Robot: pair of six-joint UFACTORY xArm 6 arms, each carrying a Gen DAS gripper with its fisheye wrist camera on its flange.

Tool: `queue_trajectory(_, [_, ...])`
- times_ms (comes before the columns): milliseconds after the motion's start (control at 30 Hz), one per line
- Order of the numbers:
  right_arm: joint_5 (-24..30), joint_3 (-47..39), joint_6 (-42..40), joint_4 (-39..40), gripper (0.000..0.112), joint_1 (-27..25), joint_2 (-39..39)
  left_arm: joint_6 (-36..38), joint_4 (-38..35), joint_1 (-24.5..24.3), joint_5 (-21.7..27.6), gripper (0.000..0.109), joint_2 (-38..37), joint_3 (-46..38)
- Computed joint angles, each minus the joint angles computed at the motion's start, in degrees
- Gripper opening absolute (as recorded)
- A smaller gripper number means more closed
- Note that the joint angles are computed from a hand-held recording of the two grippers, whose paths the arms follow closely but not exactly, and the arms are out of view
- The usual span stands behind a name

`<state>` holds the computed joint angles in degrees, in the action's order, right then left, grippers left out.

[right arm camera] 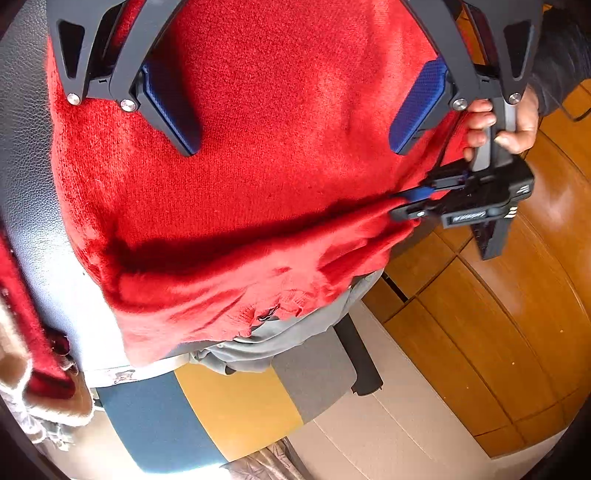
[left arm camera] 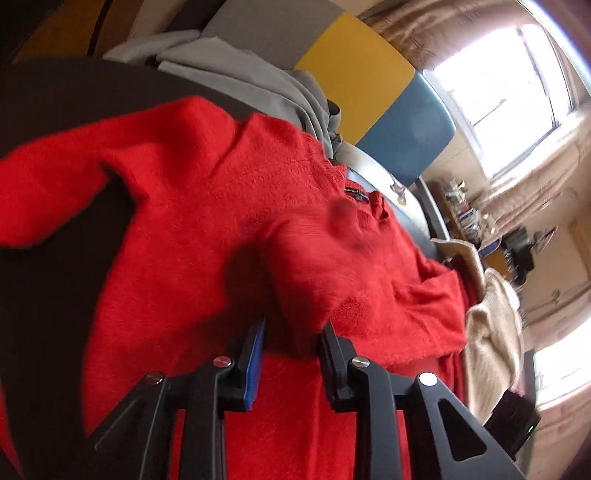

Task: Fold clothes

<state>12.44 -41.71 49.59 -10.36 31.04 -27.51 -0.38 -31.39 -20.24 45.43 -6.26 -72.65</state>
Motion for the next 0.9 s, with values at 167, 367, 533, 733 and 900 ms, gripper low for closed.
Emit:
queue_trajectory(167, [0.7,-0.4,-0.8,0.5,0.103,-0.1,0.0,0.0,9.1,-0.4,3.3,0.030,-2.0,-1.3])
queue_trajectory(367, [0.4,-0.2,-1.4,1.3,0.103,-0.1,-0.2,1.0,14.5,-0.8,3.4,0.032,-2.2,-3.9])
queue_trajectory(533, [0.1,0.6,-1.1,1.1,0.103,0.1,-0.9,5.0,22.8,-6.0,9.2,0.041,8.1,-18.1])
queue_trajectory(733, [-0.4,1.1,-0.9,1.1,0.103,0.2,-1.3,3.1,32.8,-8.7,21.2,0.036,23.6,-36.8])
queue_trajectory(900, [-0.6,1.0,-0.9,1.4,0.103,0.2,-1.2,-2.9,17.8,-2.2,7.7,0.007,15.3,-23.4])
